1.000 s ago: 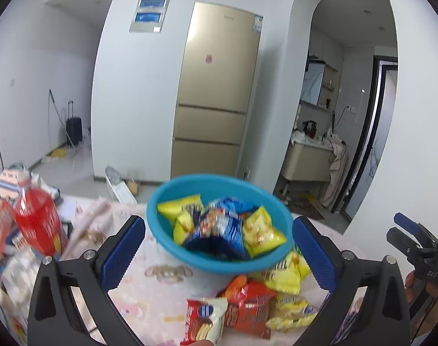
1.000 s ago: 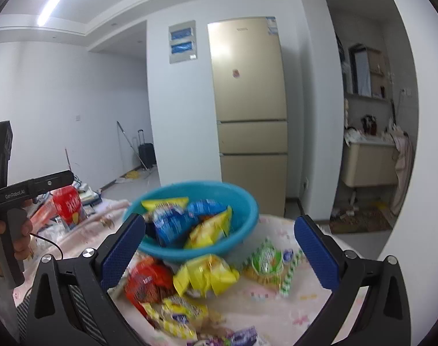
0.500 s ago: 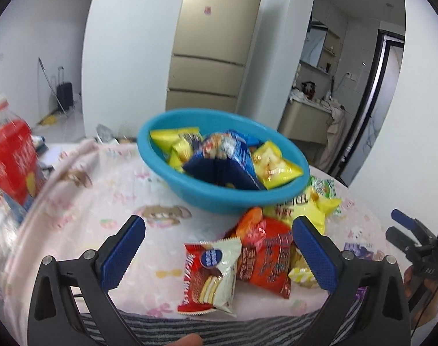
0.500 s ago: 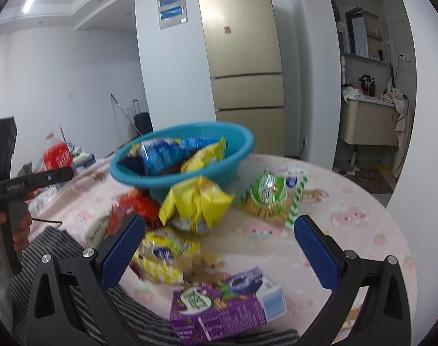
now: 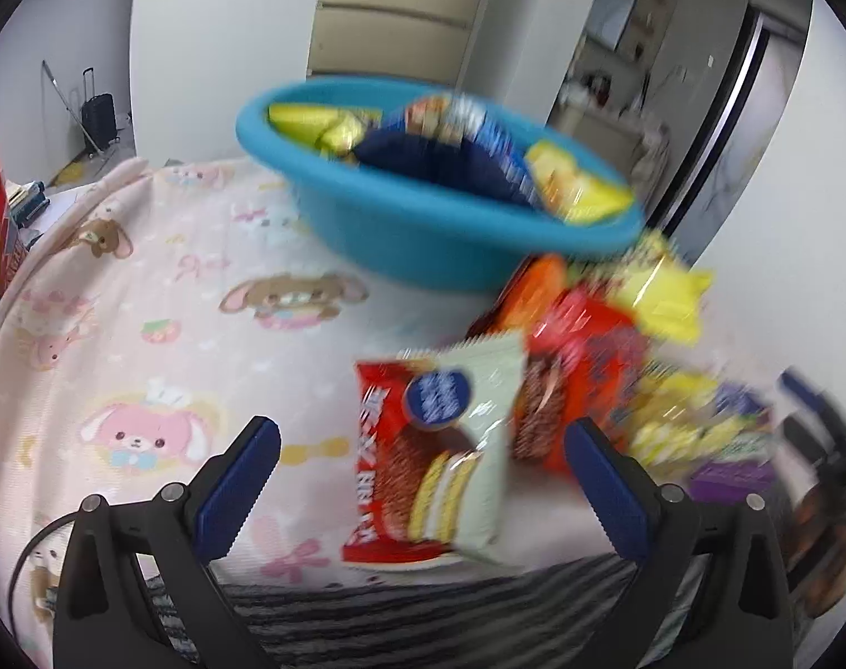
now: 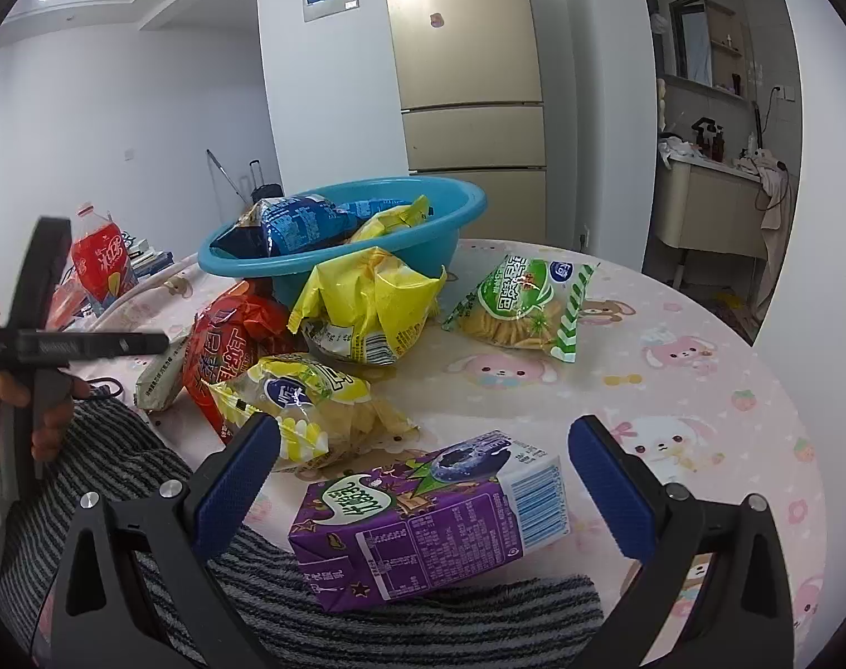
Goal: Organize snacks
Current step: 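Grasp the red cake packet with the left tool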
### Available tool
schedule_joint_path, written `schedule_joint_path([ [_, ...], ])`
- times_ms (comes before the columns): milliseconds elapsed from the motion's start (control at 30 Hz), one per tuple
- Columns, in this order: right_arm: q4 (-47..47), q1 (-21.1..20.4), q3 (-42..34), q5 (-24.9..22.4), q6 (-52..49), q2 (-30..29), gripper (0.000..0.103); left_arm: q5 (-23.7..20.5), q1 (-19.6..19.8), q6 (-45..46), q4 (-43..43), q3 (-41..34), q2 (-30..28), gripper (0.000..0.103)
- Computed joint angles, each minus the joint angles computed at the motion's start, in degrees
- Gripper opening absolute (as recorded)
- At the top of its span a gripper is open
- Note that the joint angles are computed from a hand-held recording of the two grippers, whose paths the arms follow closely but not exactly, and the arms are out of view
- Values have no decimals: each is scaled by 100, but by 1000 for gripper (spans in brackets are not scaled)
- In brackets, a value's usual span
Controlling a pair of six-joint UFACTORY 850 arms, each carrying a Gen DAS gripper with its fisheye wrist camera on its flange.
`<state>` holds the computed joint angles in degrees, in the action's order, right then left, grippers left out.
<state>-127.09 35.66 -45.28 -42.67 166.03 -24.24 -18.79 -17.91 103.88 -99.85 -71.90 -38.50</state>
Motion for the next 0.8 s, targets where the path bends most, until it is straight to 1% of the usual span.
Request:
schedule_joint_path([
  [67, 54, 21, -15, -21, -42, -21, 103, 155, -20, -649, 609, -137, -144, 103],
  [167, 120, 47, -43, -44, -124, -58, 103, -172, 89, -1218, 1103, -252, -261, 101],
  [267, 139, 39, -80, 11, -169, -82, 103, -571, 201, -1785, 1587, -394, -397, 94],
  [333, 109, 15, -97, 75, -144, -95, 103, -862, 272, -1954, 1731, -461, -465, 84],
  [367, 95, 4, -97, 90, -122, -96, 103, -967, 294, -2042, 1799, -485, -487, 80],
  [433, 34, -17, -80, 105, -32, -87, 103, -1199, 337, -2007, 1800, -498, -509, 64],
  [567, -56, -34, -35, 67, 146, -61, 103, -1207, 349, -1818, 1624, -412, -451, 63],
  [700, -300, -74, 85, 40, 461, 43, 103, -1235, 420, -1531, 1241, -274, -351, 63],
  [800, -661, -162, 180, 246, 741, 168, 103, -1330, 477, -1211, 903, -192, -275, 63],
])
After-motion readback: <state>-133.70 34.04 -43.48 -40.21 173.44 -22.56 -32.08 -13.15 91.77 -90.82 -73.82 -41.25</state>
